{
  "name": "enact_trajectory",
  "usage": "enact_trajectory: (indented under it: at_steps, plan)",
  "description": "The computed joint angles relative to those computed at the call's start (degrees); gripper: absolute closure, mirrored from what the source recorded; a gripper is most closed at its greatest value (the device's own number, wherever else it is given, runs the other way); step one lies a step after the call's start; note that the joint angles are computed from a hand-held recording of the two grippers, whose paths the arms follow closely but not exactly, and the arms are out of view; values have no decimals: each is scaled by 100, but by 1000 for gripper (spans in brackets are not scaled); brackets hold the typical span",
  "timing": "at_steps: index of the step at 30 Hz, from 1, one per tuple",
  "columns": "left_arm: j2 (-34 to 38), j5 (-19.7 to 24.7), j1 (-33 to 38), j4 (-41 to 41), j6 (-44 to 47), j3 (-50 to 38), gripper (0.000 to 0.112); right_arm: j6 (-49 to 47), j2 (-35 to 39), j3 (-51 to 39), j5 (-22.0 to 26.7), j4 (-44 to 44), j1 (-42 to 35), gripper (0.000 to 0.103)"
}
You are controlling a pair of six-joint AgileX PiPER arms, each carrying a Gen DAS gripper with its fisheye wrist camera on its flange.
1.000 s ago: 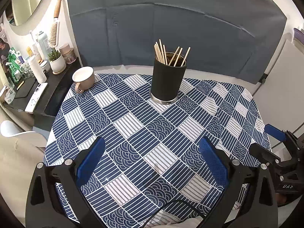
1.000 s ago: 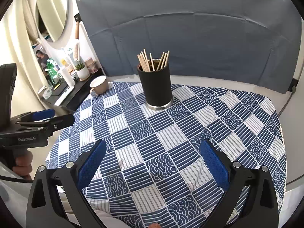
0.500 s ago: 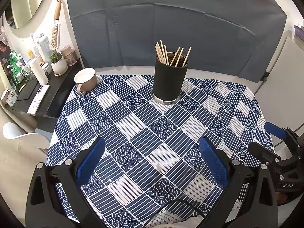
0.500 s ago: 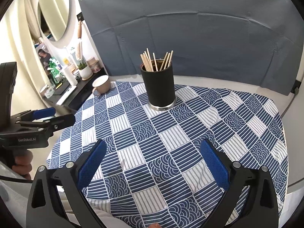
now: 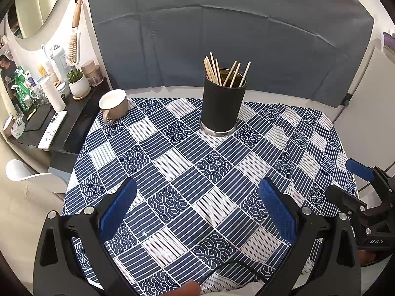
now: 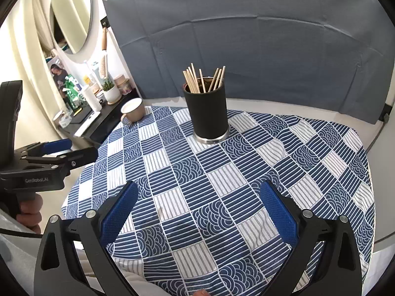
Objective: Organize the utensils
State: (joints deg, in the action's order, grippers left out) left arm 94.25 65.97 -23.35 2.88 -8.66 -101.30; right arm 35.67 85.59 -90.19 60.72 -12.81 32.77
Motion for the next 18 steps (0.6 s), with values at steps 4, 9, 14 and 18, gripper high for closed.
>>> enact_trajectory:
  at_steps: [4, 9, 14, 18]
  plan:
    - [10, 52, -7, 28, 1, -42, 15, 50, 5, -25, 21, 5, 2, 8]
    - [29, 97, 6, -21, 29, -76, 15, 58, 13, -67, 58, -29, 37, 8]
    - [39, 143, 3, -35, 47, -87, 15, 67, 10, -88, 93, -77, 40, 8]
    - [37, 148, 9, -35, 69, -89, 15, 49, 6, -96, 103, -65, 34, 8]
